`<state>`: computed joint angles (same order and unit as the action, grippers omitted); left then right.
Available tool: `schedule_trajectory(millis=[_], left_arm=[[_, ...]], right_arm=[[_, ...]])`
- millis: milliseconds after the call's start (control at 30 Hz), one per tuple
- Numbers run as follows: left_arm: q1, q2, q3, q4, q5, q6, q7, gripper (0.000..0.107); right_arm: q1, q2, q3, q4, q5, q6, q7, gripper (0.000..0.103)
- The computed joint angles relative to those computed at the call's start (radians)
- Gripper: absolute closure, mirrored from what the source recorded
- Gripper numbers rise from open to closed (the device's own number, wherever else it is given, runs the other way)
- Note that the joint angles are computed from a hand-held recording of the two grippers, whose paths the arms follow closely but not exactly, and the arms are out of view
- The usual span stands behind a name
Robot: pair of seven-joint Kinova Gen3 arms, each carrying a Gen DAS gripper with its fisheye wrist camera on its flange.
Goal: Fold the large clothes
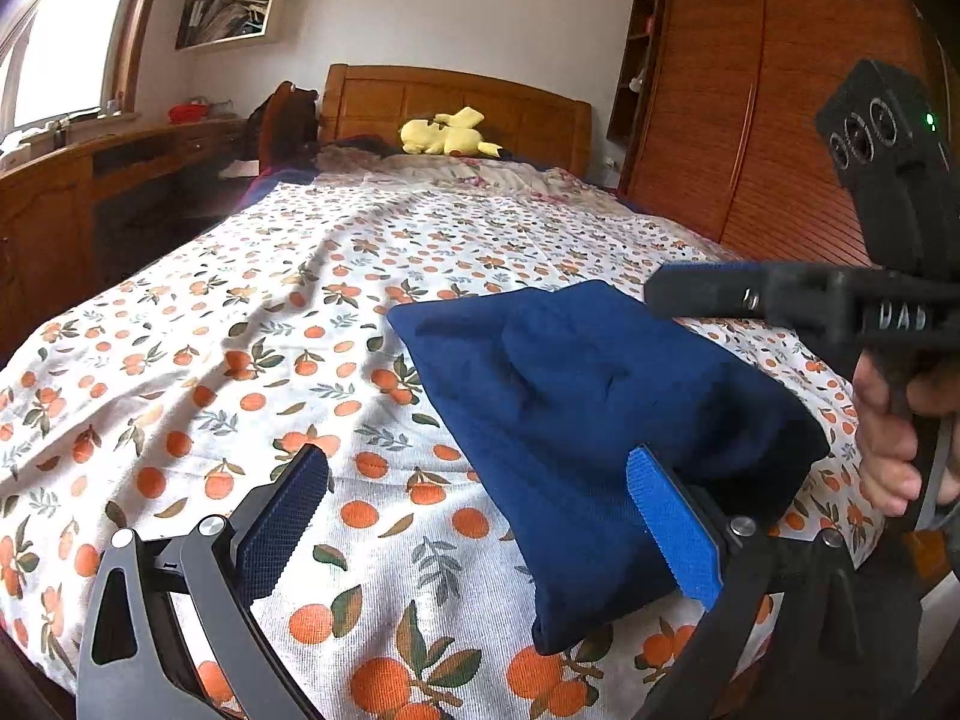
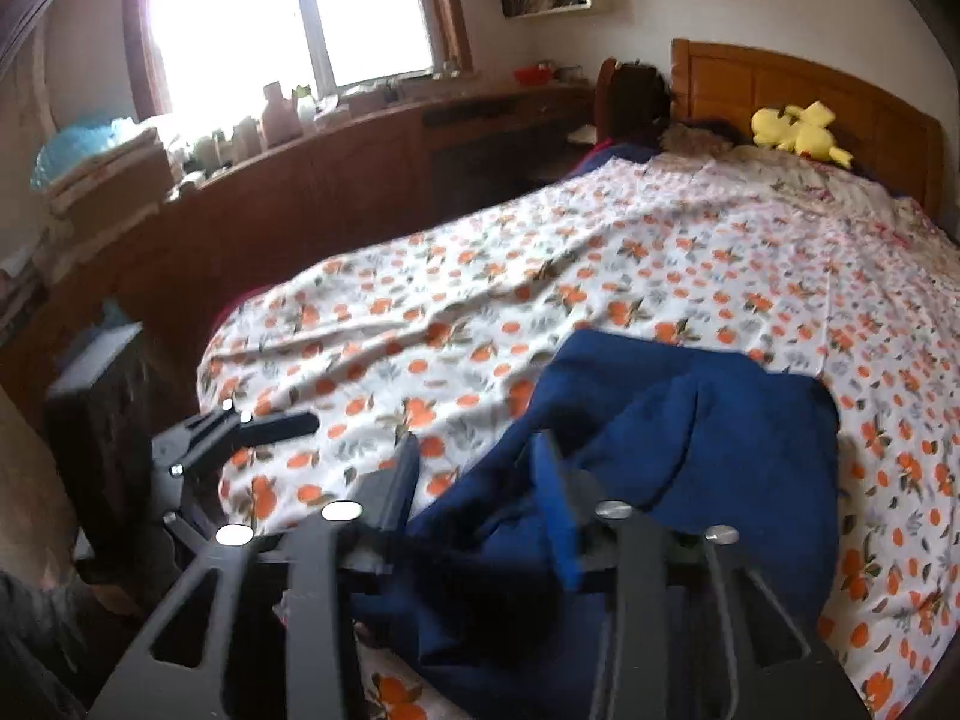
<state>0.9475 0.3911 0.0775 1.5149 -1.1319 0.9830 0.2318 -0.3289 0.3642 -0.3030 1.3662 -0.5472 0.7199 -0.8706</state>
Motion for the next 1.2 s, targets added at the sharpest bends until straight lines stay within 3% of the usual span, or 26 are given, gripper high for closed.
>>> schedule_trajectory(millis=[300, 500, 700, 800, 867, 1000, 1067, 1133, 1200], left_arm=[[0.024, 0.014, -0.007, -0.042, -0.023, 0.032, -0.009, 0.007], [0.046, -0.014, 0.001, -0.012, -0.074, 0.047, 0.051, 0.007], [0.026, 0.005, 0.023, -0.043, -0.08, -0.005, 0.018, 0.007], [0.013, 0.031, 0.019, -0.082, -0.05, -0.054, -0.036, 0.023], [0.0, 0.044, 0.01, -0.098, -0.018, -0.103, -0.069, 0.041], [-0.017, 0.075, -0.005, -0.142, 0.063, -0.164, -0.159, 0.065], [-0.016, 0.089, -0.015, -0.164, 0.098, -0.167, -0.206, 0.088], [-0.013, 0.094, -0.021, -0.176, 0.126, -0.169, -0.242, 0.095], [0.035, 0.11, -0.06, -0.204, 0.125, -0.115, -0.255, 0.097]], right_arm=[[-0.041, -0.013, 0.041, -0.034, 0.111, -0.001, -0.079, 0.07], [0.002, -0.039, 0.031, 0.024, 0.094, -0.031, -0.044, 0.07], [0.028, -0.066, 0.055, 0.104, 0.109, -0.067, -0.036, 0.07], [0.051, -0.073, 0.06, 0.134, 0.104, -0.074, -0.033, 0.07], [0.069, -0.077, 0.063, 0.15, 0.094, -0.075, -0.029, 0.07], [0.096, -0.085, 0.063, 0.179, 0.076, -0.077, -0.01, 0.07], [0.104, -0.088, 0.063, 0.187, 0.065, -0.074, -0.002, 0.07], [0.109, -0.092, 0.061, 0.195, 0.056, -0.069, 0.009, 0.07], [0.111, -0.102, 0.061, 0.207, 0.048, -0.072, 0.019, 0.07]])
